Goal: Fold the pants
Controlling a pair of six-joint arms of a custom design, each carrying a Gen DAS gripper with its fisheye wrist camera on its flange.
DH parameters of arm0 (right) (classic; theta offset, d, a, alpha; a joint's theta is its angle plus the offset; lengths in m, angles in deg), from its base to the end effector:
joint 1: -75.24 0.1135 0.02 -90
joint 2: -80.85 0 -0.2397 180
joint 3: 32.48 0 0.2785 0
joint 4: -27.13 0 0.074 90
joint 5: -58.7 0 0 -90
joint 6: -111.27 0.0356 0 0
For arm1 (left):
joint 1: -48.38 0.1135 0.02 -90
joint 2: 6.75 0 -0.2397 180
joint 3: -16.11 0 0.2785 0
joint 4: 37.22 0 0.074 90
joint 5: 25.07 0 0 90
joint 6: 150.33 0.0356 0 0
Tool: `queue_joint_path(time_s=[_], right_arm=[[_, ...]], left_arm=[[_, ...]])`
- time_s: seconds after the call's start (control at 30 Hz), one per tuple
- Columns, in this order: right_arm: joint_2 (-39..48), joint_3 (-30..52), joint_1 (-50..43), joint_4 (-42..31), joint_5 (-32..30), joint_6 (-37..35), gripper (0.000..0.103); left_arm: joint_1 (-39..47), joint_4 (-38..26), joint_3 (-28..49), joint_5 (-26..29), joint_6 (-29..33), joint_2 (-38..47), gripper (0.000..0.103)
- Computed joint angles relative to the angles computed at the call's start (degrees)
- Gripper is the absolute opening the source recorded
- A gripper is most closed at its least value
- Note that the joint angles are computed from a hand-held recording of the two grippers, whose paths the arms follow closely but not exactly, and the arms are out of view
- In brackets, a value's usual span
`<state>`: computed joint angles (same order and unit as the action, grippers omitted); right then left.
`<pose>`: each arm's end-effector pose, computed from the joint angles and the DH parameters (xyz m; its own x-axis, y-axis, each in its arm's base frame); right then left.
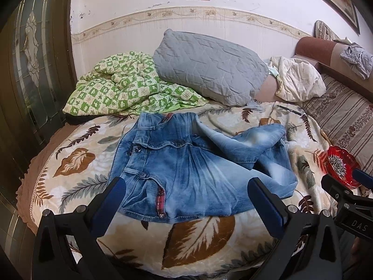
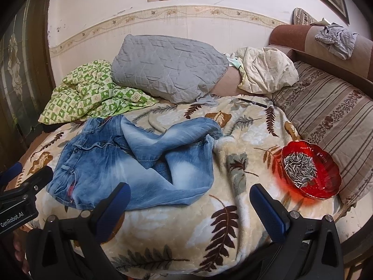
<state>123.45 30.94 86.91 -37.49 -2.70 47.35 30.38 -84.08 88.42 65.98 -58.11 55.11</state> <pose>0.1796 0.0197 0.3019 -0.5381 0.2830 -0.7939 0.4424 0.8966 0.0197 0.2557 -0.0838 0.3103 -0.5516 0.2199 -0.8046 0.3446 0.9385 0.0203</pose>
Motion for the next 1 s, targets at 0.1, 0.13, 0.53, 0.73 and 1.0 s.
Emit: queue_joint_path(time_s=[0.1,0.13,0.53,0.73,1.0], right_arm=[[0.0,-0.1,0.0,0.1,-0.3,0.1,0.103],[0.0,-0.2,0.0,0.2,-0.3,0.2,0.103],[-0.5,-0.9,-0.4,0.1,-0.8,-0.1,0.103],[-0.3,-0.9,-0.4,0.1,-1.0,0.0,0.103],[-0.4,-1.3,-1.4,0.3,-1.9,-0.2,0.103]], left_arm=[[0.0,0.0,-0.1,-0.1,0.0,0.0,0.103],[0.0,0.0,-0.1,-0.2,0.0,0.0,0.103],[0.7,0.0,0.1,-0.2,0.0,0.4,0.103],[0.2,-0.3,0.1,-0.7,0.0,0.3,0.103],[-1.0,-0.5,0.2,-1.6,-0.3,0.6,0.103]])
